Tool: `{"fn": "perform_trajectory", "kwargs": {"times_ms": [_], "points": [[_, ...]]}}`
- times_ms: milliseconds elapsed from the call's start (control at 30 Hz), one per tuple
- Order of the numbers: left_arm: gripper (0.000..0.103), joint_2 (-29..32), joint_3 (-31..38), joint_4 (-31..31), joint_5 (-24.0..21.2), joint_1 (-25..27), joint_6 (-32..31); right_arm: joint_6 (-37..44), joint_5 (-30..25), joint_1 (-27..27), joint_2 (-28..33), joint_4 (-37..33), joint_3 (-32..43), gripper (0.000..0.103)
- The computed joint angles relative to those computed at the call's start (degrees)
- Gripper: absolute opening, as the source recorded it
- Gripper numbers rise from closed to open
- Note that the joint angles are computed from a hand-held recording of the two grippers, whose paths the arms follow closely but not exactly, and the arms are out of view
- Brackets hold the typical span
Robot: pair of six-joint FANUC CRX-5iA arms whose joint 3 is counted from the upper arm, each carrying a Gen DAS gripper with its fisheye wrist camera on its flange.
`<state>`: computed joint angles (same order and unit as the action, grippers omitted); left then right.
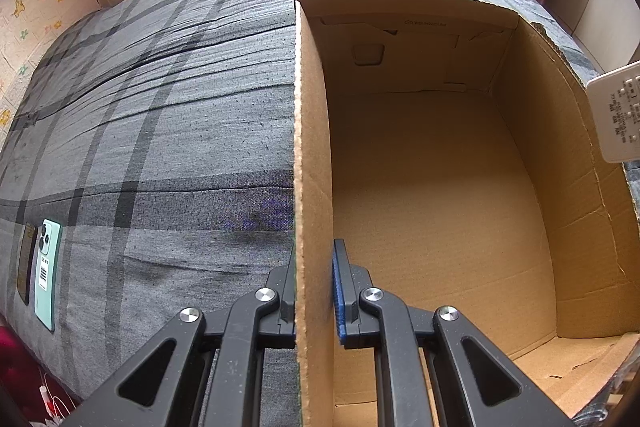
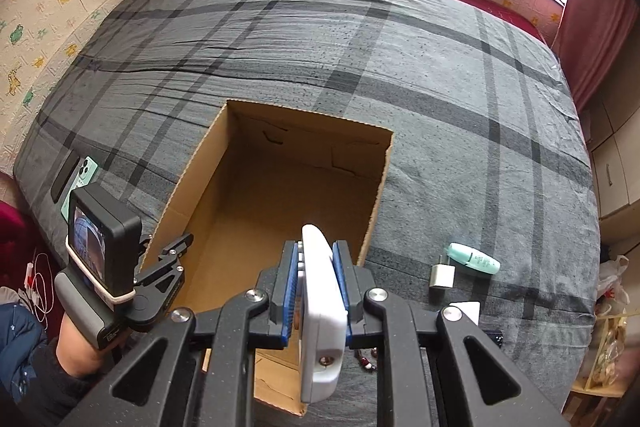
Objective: Organize rigid objects
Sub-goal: 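Lift the remote with the right tool and carry it over the box, then lower the remote into the box and open the right tool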
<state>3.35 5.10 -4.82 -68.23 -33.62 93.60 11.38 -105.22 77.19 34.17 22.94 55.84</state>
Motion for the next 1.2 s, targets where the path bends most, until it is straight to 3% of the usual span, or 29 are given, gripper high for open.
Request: {"fn": "perform_trajectory", "kwargs": {"times_ms": [467,767,1200], "points": [[0.013,0.2,0.0,0.6,0.1,0.5,-0.5,2.3,5.2,-3.9,7.5,-4.1,6.1,0.018],[0.013,0.0,-0.5,1.8,0.3,1.0,-0.6,6.7,0.2,-6.2,18.6,-4.3,22.2,0.018],[0.013,0.1,-0.5,2.3,0.4,1.3,-0.8,5.7,5.1,-7.6,16.7,-7.1,15.4,0.018]]}}
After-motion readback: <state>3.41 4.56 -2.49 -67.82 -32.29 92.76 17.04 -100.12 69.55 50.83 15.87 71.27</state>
